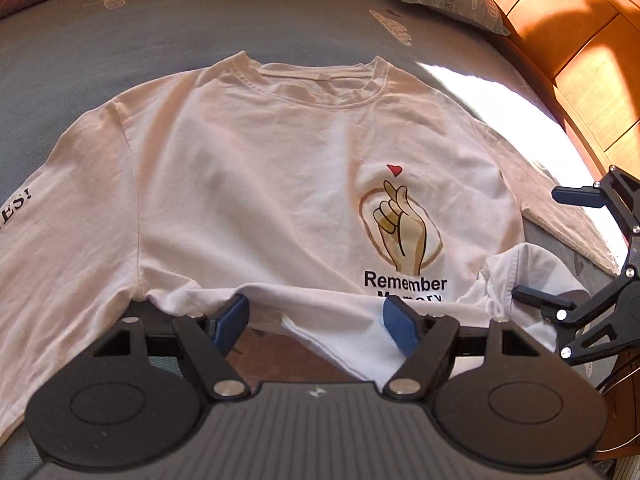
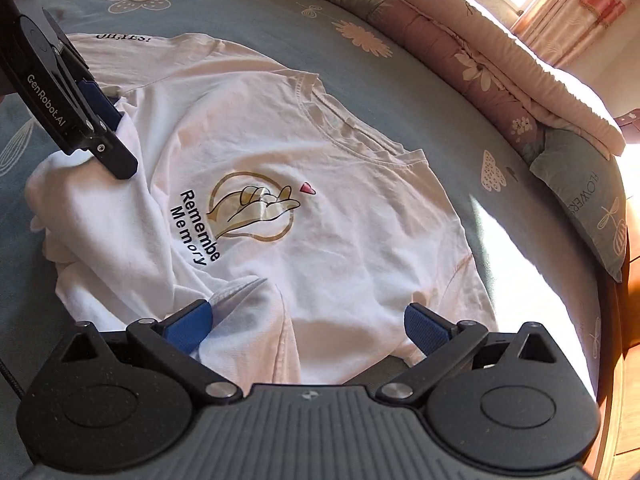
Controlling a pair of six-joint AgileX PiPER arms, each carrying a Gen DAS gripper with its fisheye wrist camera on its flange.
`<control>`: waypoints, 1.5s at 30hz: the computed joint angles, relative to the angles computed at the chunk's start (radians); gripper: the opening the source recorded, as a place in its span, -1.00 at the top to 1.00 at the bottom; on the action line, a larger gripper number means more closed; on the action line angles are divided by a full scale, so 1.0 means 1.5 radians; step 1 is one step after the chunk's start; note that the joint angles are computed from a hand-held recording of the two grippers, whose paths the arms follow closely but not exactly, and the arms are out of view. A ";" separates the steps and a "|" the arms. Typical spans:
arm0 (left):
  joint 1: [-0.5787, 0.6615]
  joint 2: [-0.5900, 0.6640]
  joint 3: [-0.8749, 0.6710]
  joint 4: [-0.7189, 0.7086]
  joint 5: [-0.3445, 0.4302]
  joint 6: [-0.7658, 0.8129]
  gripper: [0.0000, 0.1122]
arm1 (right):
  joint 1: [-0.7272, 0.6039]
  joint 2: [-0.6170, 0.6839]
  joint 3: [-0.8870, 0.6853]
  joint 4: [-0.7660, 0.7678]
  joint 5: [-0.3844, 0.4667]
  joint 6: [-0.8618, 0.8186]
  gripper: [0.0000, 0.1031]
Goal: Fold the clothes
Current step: 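Move the left gripper to the shirt hem while the right gripper approaches the hem, then grasp the shirt hem with both grippers and lift it over the body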
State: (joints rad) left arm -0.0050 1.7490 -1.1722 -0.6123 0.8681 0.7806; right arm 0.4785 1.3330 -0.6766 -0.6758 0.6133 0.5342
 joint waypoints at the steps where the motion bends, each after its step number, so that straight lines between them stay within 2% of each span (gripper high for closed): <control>1: -0.008 0.017 -0.014 0.002 -0.009 -0.004 -0.33 | -0.031 0.024 -0.007 0.015 -0.027 -0.015 -1.00; 5: -0.042 0.056 -0.048 0.043 -0.040 -0.064 -0.33 | -0.121 0.111 -0.041 0.090 -0.106 -0.082 -1.00; 7: -0.046 0.054 -0.048 0.053 -0.044 -0.081 -0.33 | -0.151 0.138 -0.060 0.152 -0.118 -0.131 -1.00; 9: -0.036 0.039 -0.041 0.043 -0.026 -0.079 -0.33 | -0.167 0.139 -0.066 0.198 -0.116 -0.158 -1.00; 13: 0.028 -0.019 0.006 0.008 0.050 -0.057 -0.33 | -0.188 0.079 -0.039 0.275 -0.109 -0.211 -1.00; 16: 0.100 -0.100 0.093 -0.027 0.068 -0.031 -0.33 | -0.202 0.013 -0.014 0.328 -0.090 -0.254 -1.00; 21: 0.203 -0.205 0.198 -0.032 0.125 -0.043 -0.30 | -0.218 -0.091 0.013 0.417 -0.037 -0.290 -1.00; 25: 0.223 -0.216 0.248 -0.043 0.177 -0.062 -0.27 | -0.217 -0.146 0.027 0.450 0.003 -0.283 -1.00; 26: 0.210 -0.220 0.260 -0.043 0.172 -0.073 -0.25 | -0.218 -0.159 0.030 0.466 0.014 -0.287 -1.00; 30: 0.082 -0.285 0.293 0.003 0.103 -0.043 -0.25 | -0.193 -0.193 0.039 0.478 0.052 -0.269 -1.00; 32: -0.019 -0.331 0.309 0.068 0.043 -0.003 -0.24 | -0.164 -0.207 0.045 0.459 0.066 -0.254 -1.00; 34: -0.102 -0.358 0.332 0.115 -0.017 0.034 -0.12 | -0.149 -0.213 0.051 0.449 0.072 -0.249 -1.00; 36: -0.172 -0.372 0.359 0.148 -0.079 0.069 0.11 | -0.141 -0.216 0.057 0.441 0.073 -0.243 -1.00; 38: -0.218 -0.371 0.391 0.163 -0.156 0.088 0.23 | -0.144 -0.217 0.061 0.437 0.072 -0.241 -1.00; 41: -0.269 -0.366 0.436 0.198 -0.282 0.093 0.25 | -0.162 -0.226 0.064 0.445 0.075 -0.250 -1.00; 45: -0.284 -0.363 0.457 0.165 -0.354 0.169 0.29 | -0.189 -0.239 0.069 0.458 0.083 -0.267 -1.00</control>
State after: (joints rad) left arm -0.4314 1.2052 -0.4863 -0.3640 0.3374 1.0341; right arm 0.1955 0.9753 -0.5724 0.0114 0.7380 0.1342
